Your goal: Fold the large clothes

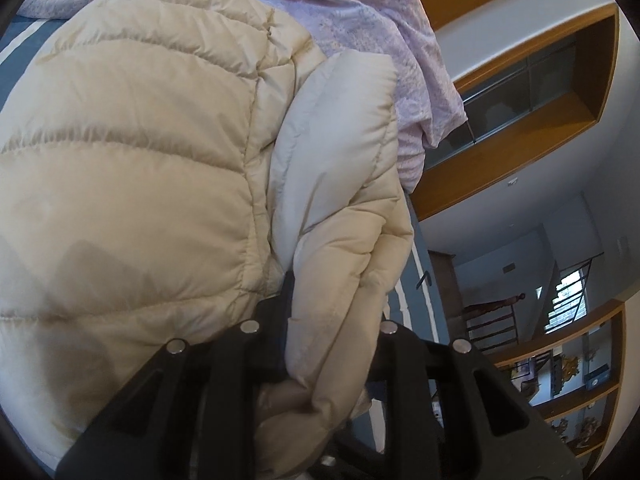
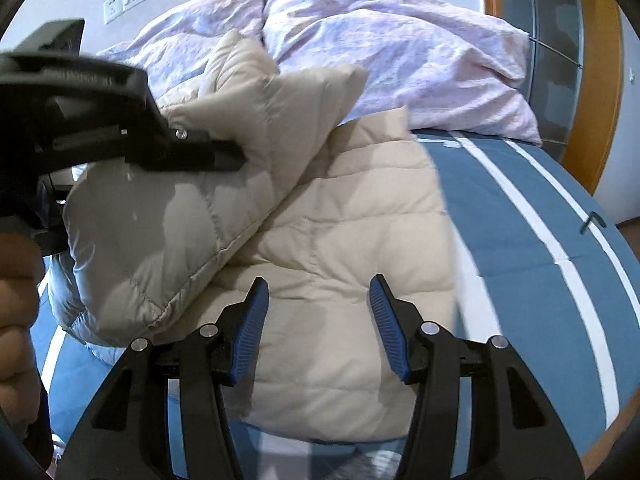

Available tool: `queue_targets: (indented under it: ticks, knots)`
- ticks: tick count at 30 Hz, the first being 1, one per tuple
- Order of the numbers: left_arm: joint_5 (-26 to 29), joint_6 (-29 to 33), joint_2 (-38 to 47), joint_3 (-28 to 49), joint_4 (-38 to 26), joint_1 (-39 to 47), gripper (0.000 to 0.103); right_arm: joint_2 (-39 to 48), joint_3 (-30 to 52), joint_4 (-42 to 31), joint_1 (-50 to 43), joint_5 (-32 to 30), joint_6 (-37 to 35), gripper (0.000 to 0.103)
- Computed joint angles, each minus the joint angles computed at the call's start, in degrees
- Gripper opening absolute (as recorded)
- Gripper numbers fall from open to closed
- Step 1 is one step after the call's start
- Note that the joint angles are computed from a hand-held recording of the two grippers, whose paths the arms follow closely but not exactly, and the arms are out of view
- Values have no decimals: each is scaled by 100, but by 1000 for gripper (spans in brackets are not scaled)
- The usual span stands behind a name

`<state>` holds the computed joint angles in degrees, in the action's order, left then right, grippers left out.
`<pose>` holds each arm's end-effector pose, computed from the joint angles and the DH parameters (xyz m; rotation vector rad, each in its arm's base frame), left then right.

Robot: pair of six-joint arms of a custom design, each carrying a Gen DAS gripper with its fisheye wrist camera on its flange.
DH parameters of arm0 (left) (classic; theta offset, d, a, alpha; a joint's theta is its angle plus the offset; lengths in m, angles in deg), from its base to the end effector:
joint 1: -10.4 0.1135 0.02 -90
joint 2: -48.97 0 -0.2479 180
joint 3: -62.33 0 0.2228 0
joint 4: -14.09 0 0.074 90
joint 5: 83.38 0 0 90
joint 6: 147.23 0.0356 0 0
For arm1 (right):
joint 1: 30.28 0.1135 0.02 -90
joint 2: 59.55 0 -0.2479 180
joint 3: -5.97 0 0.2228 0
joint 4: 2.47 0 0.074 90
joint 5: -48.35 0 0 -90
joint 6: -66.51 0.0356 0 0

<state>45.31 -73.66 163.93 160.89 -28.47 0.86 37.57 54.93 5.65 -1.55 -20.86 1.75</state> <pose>0.3817 -0.0867 0.1881 0.0959 2.5875 -1.0424 0.2529 0.1242 0.1245 0.1215 2.2148 0.1059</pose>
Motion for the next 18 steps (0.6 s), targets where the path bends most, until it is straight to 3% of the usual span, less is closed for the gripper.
queue_targets:
  ticks: [10, 18]
  knots:
    - [-439, 11, 100, 127, 48, -344, 23, 127, -305, 256, -395, -201, -50, 55]
    - [-845, 84, 172, 171, 160, -750, 24, 510, -51, 63, -790, -869, 178, 56]
